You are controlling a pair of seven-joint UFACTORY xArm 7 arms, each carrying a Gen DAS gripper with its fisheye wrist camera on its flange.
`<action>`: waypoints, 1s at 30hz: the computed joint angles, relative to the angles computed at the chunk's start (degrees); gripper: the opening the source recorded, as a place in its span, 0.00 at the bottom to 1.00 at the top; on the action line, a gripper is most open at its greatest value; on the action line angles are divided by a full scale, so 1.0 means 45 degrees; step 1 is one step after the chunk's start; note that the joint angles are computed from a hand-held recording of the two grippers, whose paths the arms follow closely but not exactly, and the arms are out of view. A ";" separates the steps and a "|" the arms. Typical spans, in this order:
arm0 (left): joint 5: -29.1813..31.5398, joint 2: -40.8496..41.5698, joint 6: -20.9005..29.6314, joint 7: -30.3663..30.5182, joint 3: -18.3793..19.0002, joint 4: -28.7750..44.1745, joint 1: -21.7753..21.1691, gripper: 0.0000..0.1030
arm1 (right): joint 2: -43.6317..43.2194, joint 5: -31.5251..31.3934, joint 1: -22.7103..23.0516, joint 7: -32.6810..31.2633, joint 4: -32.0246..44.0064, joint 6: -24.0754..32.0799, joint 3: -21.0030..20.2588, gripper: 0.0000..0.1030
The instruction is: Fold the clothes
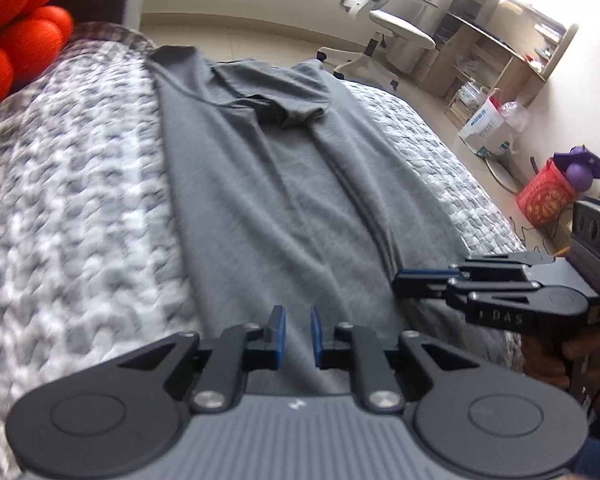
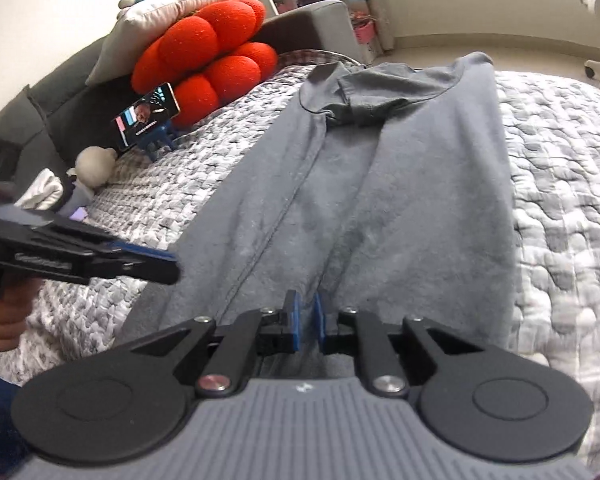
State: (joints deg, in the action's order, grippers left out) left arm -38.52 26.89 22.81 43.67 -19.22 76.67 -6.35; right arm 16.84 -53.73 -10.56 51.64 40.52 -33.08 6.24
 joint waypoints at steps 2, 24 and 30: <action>0.0268 0.0353 -0.0130 -0.0273 0.0071 0.0446 -0.0288 0.14 | -0.0024 -0.0025 -0.0111 -0.0129 -0.0049 -0.0215 -0.0122 0.12; 0.1431 0.2335 -0.1737 -0.0731 -0.1191 0.1810 -0.0869 0.13 | -0.0138 0.2354 -0.0798 -0.2291 -0.1361 -0.1317 -0.1007 0.01; 0.2309 0.2148 -0.2620 -0.1197 -0.1283 0.1233 -0.0835 0.12 | -0.0676 0.3126 -0.0531 -0.2909 -0.1665 -0.0952 -0.1067 0.14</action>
